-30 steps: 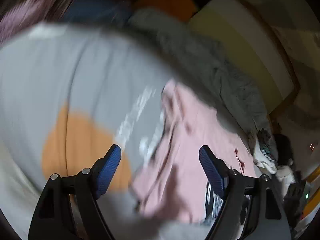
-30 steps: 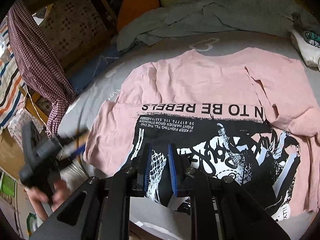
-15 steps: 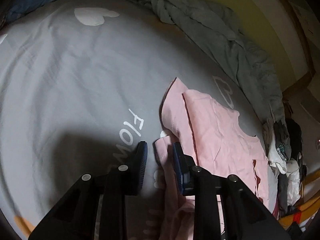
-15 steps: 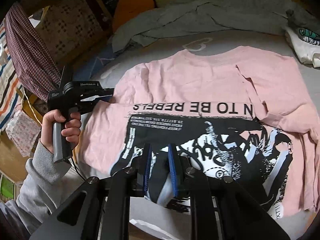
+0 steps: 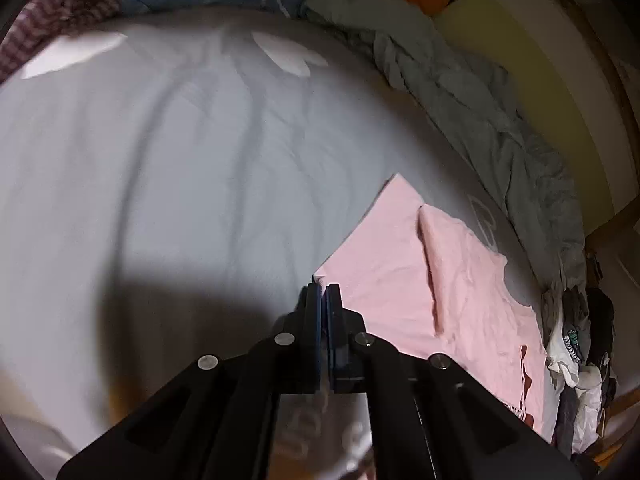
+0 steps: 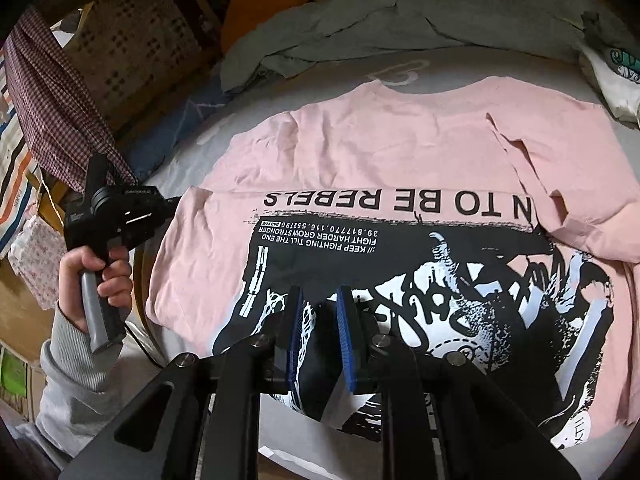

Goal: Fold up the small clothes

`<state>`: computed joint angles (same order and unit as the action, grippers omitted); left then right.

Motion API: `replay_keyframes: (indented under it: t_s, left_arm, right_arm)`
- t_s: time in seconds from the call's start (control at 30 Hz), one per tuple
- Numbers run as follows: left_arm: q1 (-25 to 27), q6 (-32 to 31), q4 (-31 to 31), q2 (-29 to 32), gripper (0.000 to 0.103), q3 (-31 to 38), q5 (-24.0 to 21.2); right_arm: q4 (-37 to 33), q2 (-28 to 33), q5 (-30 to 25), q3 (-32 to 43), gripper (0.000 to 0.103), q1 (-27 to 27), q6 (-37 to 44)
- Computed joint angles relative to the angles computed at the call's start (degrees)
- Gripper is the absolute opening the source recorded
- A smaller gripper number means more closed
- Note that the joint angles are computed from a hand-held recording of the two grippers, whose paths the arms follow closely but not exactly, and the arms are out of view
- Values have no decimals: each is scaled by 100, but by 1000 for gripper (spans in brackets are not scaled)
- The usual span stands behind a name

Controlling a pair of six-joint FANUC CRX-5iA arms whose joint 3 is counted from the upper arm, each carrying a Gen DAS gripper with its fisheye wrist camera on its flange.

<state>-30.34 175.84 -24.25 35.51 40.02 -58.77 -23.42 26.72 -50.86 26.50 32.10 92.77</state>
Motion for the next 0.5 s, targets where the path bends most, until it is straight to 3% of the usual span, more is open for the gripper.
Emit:
replay_keyframes:
  t_s: [0.1,0.2,0.27,0.33,0.4,0.47,0.5]
  left_arm:
    - [-388,761,-752,-168,2,-68,-341]
    - [-802,1513,-1478,-243,2,-63,-1014]
    - [-820,1747,-1593,-435,3,-386,-663]
    - [-551,1196,-1263,-543,8,-566,-21]
    - [-215,346,-822,-548,23,-600,611]
    - [134,-906,-147,-241,38,-171,665]
    - [306,-1468,222,-43,39,75,657]
  right_arm:
    - [16,-32,9,-27,17,-1,-20]
    - [43,-47,50,-54,17,1,-44]
    - [32,-34,36,-39,17,-9,-70]
    - [33,-12,-7,-8,17,-11,-78]
    - [14,31,-65,47,17,-13,-52]
    - [-26,33,-81,53,17,-16,-12]
    - [-48,26,-79,44,17,-19,12]
